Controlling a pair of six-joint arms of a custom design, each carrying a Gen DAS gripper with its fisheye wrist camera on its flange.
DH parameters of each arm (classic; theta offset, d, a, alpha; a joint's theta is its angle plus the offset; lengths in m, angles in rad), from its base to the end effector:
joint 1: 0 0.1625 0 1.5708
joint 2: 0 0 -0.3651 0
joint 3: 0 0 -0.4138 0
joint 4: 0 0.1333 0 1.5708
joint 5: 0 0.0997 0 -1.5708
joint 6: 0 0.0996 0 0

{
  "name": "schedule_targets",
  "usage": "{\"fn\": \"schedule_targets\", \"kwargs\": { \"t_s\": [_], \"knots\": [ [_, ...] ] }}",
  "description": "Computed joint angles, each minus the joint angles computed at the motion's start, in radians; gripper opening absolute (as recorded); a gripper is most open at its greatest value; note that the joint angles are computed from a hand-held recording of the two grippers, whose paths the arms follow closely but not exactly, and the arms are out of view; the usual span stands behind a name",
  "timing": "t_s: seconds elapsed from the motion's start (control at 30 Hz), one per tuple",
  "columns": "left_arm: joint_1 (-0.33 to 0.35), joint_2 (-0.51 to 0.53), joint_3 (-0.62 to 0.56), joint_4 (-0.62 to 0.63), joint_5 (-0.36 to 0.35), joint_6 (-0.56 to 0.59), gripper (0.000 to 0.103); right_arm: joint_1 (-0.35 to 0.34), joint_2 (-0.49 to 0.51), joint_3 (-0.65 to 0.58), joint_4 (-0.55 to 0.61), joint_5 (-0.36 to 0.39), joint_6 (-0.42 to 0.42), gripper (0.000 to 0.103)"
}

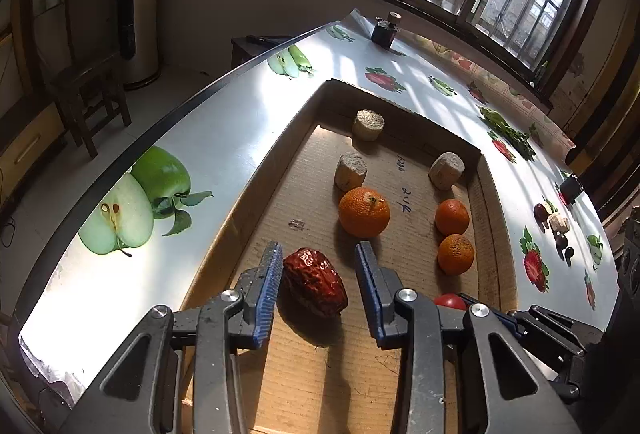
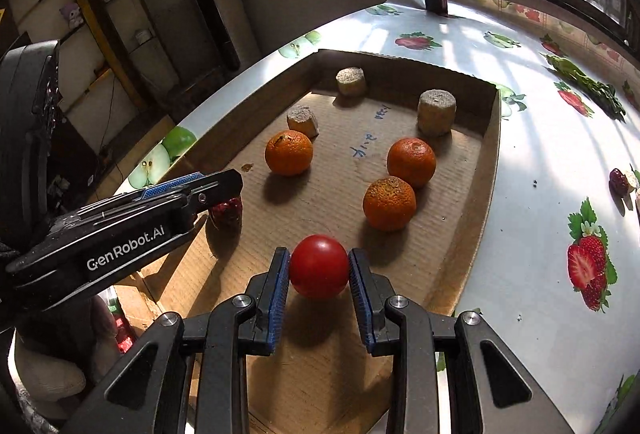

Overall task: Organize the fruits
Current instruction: 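Carry the date and tomato into the box and open both grippers, then move both open grippers back to the remaining dates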

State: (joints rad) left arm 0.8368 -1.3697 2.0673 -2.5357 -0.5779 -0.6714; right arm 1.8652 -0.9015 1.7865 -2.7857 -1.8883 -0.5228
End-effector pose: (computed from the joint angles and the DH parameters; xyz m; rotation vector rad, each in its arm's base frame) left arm -0.1744 -0.5169 0.2283 -0.0968 2.3354 -1.0553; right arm 0.2758 -0.5575 0.0714 1.0300 -2.5642 0.4064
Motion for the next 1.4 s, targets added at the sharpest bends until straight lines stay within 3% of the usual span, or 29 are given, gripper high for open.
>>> {"fn": "schedule_targets", "kwargs": {
  "t_s": [0.17, 0.37, 0.7, 0.87, 1.1, 1.23, 1.4],
  "knots": [
    [-0.018, -0.027, 0.016, -0.040, 0.008, -0.019, 0.045, 0.012, -0.019, 0.026, -0.053, 0.002, -0.020, 0.035],
    [-0.068, -0.026, 0.015, -0.040, 0.032, -0.035, 0.059, -0.001, -0.115, 0.103, -0.140, 0.057, -0.005, 0.054],
    [-0.149, 0.080, -0.059, -0.020, -0.008, 0.037, 0.079, -0.058, -0.271, 0.185, -0.179, 0.078, 0.043, 0.060],
    [-0.172, 0.133, -0.101, -0.001, -0.079, 0.069, 0.080, -0.103, -0.344, 0.216, -0.168, 0.090, 0.059, 0.060],
    [-0.228, 0.187, -0.153, 0.046, -0.059, 0.078, 0.080, -0.177, -0.471, 0.240, -0.173, 0.074, 0.034, 0.060],
    [-0.243, 0.240, -0.213, 0.029, -0.056, 0.117, 0.080, -0.235, -0.520, 0.205, -0.171, 0.043, 0.040, 0.060],
    [-0.237, 0.355, -0.351, -0.028, -0.113, 0.207, 0.080, -0.290, -0.545, 0.109, -0.145, 0.023, 0.087, 0.060]
  ]
}}
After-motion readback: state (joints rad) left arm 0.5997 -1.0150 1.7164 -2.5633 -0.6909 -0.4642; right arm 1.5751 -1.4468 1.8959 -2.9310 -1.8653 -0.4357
